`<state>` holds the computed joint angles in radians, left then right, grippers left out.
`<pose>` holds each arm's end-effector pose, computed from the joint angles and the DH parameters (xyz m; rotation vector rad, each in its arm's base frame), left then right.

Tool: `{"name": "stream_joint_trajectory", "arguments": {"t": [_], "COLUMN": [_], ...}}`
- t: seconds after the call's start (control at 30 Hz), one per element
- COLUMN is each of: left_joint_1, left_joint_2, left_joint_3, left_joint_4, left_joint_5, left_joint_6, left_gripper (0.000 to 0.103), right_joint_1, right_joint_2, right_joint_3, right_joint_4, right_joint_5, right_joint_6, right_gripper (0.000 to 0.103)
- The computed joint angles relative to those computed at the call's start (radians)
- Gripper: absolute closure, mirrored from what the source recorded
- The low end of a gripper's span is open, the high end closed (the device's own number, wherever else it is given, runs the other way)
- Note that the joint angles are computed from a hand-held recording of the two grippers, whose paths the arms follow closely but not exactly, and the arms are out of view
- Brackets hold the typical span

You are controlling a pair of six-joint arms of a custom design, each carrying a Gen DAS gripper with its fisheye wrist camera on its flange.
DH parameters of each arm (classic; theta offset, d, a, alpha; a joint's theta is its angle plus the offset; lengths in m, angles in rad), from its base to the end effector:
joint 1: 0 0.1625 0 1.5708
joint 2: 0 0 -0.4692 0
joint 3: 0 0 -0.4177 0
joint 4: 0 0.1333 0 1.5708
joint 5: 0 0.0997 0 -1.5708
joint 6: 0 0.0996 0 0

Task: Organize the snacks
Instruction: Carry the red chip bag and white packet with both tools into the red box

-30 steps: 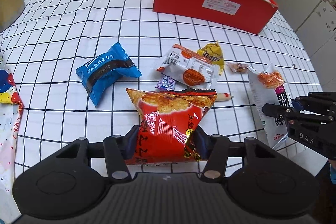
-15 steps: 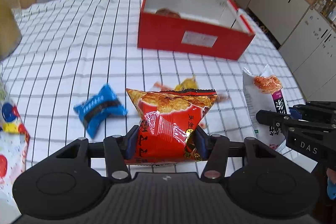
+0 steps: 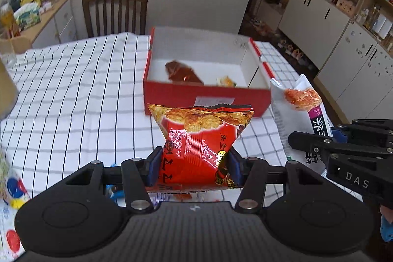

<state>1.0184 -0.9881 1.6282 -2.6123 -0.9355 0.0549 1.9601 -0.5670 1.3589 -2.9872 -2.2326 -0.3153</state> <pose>-0.2121 -0.7107 0.2699 0.5961 2.4693 -0.7049 0.3764 -0.7276 0.1118 0.5762 -2.3358 0.8018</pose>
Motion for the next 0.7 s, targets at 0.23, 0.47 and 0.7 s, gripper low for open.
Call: {"name": "stream_joint_trajectory", "arguments": {"t": [0.23, 0.47, 0.7], "left_joint_1": [-0.005, -0.002, 0.007], "left_joint_2": [0.062, 0.131, 0.206], "left_joint_3": [-0.097, -0.204, -0.327], "left_joint_4": [-0.002, -0.01, 0.018], "left_joint_5": [0.002, 0.019, 0.022], "left_joint_6": [0.039, 0.083, 0.101], "left_gripper": [0.05, 0.05, 0.05], "right_joint_1": [-0.003, -0.015, -0.024], "right_joint_2": [0.028, 0.067, 0.118], "right_joint_3": [-0.087, -0.193, -0.319], "right_joint_4": [0.008, 0.03, 0.055], "right_joint_5": [0.008, 0.02, 0.023], "right_joint_6": [-0.045, -0.073, -0.115], "right_gripper": [0.089, 0.089, 0.089]}}
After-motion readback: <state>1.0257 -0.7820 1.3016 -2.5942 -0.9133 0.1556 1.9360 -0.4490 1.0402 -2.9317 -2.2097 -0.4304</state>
